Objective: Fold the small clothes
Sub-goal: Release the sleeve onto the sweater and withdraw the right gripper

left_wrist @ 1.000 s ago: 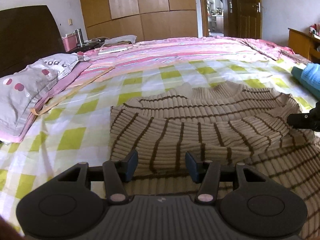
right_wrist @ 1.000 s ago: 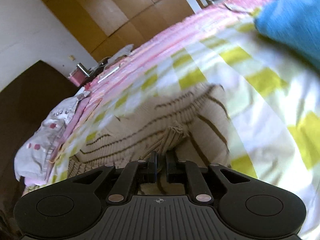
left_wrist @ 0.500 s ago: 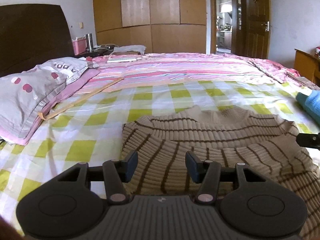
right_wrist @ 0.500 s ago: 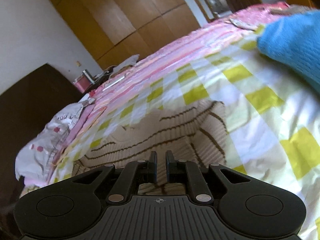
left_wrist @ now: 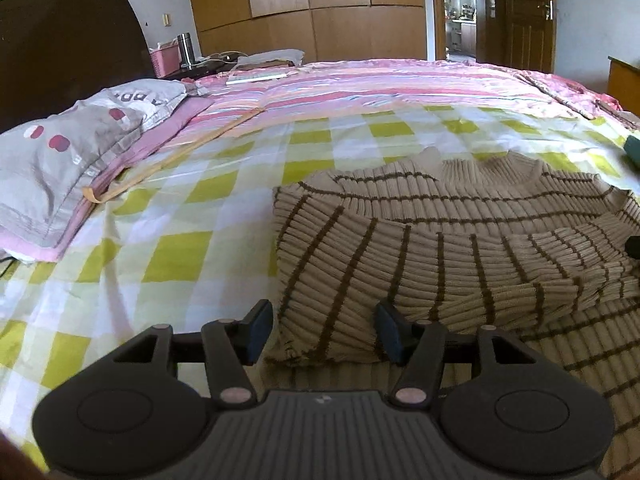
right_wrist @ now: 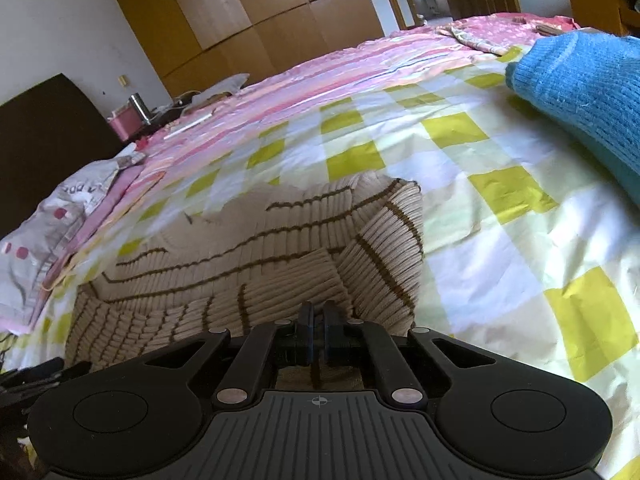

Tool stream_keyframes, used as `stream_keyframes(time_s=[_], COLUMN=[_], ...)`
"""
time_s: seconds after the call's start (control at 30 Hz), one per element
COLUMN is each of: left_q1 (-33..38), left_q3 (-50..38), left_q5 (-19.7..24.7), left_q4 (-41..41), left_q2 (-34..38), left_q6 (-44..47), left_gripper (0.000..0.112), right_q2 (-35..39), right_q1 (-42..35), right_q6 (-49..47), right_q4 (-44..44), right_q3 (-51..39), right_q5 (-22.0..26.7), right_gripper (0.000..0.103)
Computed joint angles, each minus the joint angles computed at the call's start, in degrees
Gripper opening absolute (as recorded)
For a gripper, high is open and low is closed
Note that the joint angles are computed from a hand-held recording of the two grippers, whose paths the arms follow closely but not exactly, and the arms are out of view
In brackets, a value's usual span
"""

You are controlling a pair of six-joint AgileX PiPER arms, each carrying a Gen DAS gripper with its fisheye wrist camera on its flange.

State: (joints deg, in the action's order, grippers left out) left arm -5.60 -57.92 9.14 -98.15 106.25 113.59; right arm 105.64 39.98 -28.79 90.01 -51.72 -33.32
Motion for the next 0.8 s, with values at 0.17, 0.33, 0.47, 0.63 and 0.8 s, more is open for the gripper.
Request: stream_keyframes(time_s=[0.17, 0.33, 0.47, 0.63, 0.8], left_q1=[0.6, -1.6, -3.8, -4.0, -4.7], left_q3=[1.1, -0.2, -1.4, -1.2, -1.3], left_q5=[3.2, 4.1, 2.1, 1.2, -0.1], left_q4=[-0.6, 2.9, 6.3, 7.5, 12.1], left_q2=[-3.1, -2.7, -0.3, 1.0, 0.3], left_q6=[0.0, -4.8, -7.4, -8.2, -12.9], left_gripper=[0.062, 0.062, 0.062, 0.063, 0.062], right_q2=[-1.8, -0.6, 2.9, 5.4, 4.3], right_q1=[4.3, 4.4, 3.1, 2.8, 3.4], right_q6=[-5.4, -8.4, -16.2, -18.5, -21.4], right_q4=[1.7, -0.6, 2.6, 5.3, 8.7], right_q3=[-1.1, -4.6, -8.7, -10.3, -10.5], right_q5=[-5.4, -2.1, 3.3, 4.3, 3.6], right_gripper=[0.012, 0.012, 0.012, 0.010, 0.012])
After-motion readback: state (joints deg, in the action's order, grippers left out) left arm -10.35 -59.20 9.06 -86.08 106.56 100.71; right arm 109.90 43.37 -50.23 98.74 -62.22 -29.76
